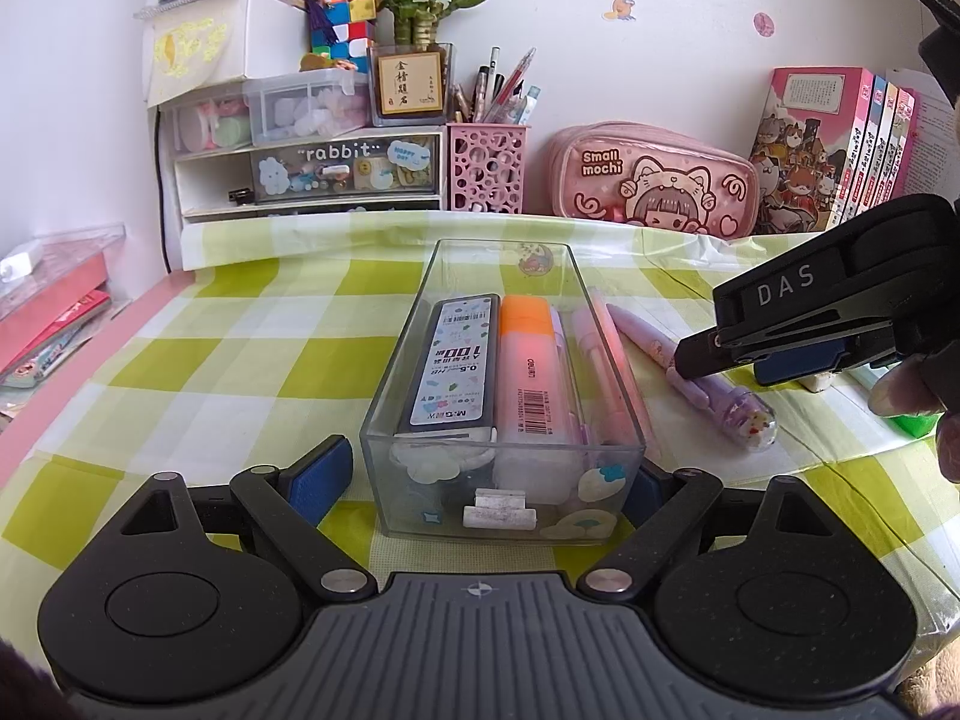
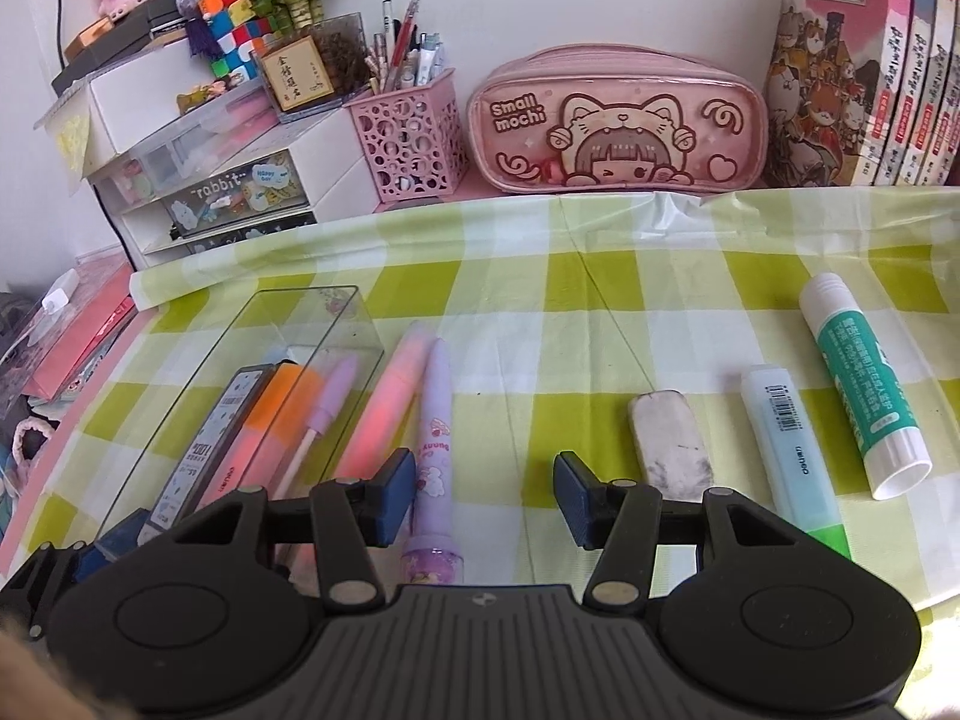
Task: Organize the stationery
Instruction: 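Move the right gripper toward the lavender cartoon pen with the charm, then close the right gripper on the lavender cartoon pen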
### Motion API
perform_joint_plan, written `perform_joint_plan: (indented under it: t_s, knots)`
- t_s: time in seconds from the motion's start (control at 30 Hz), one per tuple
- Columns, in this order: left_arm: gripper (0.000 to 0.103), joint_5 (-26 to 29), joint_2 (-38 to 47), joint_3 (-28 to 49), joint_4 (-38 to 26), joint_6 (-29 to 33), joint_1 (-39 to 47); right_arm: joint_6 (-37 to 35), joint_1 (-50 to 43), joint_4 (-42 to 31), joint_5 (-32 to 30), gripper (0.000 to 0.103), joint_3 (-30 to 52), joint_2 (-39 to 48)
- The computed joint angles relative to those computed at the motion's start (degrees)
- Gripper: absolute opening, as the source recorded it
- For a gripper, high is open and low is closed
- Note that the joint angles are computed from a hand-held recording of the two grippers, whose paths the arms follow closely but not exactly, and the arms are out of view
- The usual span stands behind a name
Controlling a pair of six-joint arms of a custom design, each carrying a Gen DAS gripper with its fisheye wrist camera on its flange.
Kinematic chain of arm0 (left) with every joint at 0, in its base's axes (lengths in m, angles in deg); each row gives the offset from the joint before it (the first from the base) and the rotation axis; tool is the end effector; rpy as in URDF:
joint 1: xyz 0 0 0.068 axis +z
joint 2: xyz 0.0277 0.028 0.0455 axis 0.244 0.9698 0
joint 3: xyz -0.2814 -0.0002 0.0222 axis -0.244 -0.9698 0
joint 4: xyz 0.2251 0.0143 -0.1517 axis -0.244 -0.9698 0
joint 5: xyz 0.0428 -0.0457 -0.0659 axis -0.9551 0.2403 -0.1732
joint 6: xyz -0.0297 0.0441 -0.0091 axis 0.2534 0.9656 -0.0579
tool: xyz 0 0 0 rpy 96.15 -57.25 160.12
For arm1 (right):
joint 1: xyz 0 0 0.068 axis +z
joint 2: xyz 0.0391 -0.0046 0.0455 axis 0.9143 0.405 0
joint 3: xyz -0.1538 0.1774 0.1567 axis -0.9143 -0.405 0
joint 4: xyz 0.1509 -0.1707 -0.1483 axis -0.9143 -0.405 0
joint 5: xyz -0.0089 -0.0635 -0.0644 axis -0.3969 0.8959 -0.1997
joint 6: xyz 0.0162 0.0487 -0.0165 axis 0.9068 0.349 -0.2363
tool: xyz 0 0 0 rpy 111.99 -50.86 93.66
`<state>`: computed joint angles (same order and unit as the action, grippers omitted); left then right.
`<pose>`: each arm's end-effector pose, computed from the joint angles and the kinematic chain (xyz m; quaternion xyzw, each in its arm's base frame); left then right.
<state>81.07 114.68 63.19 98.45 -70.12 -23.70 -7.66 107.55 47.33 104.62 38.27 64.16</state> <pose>0.2081 -0.1573 0.0298 0.2427 0.8442 -0.1250 0.4614 0.1995 0.1535 0.0673 0.1964 0.9109 0.0541 0.3587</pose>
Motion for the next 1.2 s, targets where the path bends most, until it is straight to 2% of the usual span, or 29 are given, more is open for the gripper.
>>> perform_joint_plan:
  t_s: [0.3,0.53,0.9,1.2]
  knots:
    - [0.087,0.0,0.1,-0.1,0.2,0.0,0.0,-0.5,0.1,-0.2,0.0,0.048,0.5,0.4]
    - [0.087,0.0,0.1,-0.1,0.3,0.0,0.0,-2.7,2.2,-2.5,2.9,0.047,4.3,4.0]
    - [0.087,0.1,0.2,-0.1,0.4,0.1,0.1,-2.8,2.6,-4.6,5.1,0.021,5.2,4.8]
    - [0.087,0.1,0.2,-0.1,0.5,0.1,0.1,-0.7,1.3,-2.4,3.4,0.013,3.0,3.2]
